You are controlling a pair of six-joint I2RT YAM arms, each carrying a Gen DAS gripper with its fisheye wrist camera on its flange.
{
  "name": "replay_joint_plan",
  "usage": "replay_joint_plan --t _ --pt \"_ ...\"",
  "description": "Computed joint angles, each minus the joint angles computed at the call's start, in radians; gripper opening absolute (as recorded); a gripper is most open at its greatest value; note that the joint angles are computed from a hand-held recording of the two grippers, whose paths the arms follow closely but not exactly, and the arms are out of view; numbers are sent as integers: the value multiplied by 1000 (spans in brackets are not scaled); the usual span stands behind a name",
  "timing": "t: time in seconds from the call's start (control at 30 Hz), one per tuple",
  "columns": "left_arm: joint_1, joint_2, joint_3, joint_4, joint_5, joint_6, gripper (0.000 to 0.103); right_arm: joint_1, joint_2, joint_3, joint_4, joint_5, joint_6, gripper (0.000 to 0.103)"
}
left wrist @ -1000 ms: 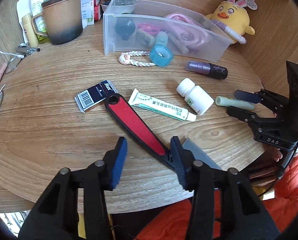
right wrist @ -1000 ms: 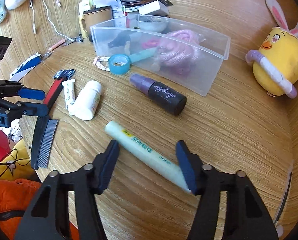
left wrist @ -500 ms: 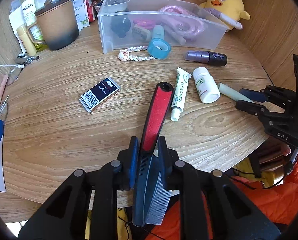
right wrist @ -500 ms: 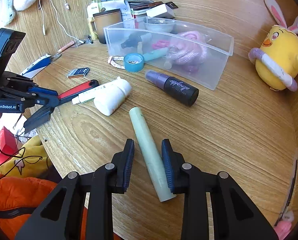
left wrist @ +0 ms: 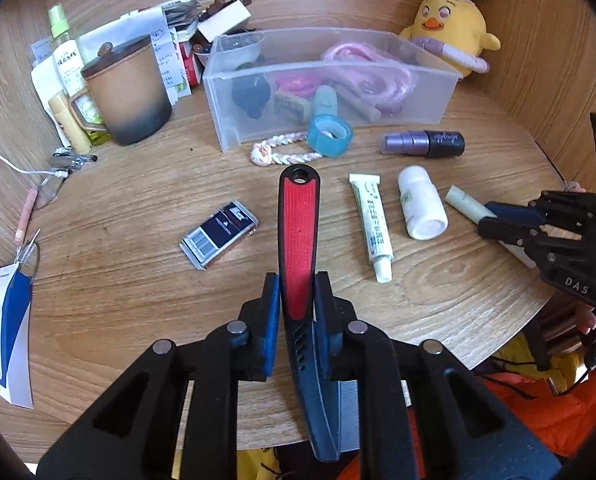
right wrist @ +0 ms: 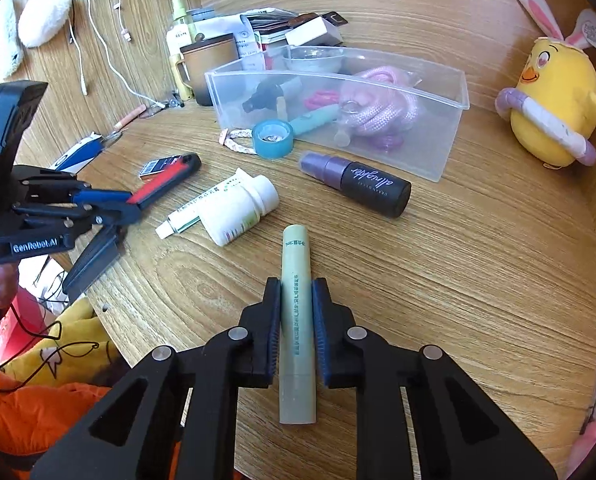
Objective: Organize objects
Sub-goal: 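Grasp the red-handled comb with the left gripper while the right gripper grasps the pale green tube, then lower the comb and green tube into the clear box while both grippers release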
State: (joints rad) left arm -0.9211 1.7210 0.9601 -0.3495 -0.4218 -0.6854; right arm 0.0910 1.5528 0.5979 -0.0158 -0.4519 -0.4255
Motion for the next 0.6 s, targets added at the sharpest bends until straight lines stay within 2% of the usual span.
replay_joint_plan --t 0.2,0.6 --pt "0 -86 -7 3 -80 10 16 -2 -25 2 32 -12 48 14" --pt "13 -149 22 68 -153 62 16 -26 -81 62 62 -82 172 14"
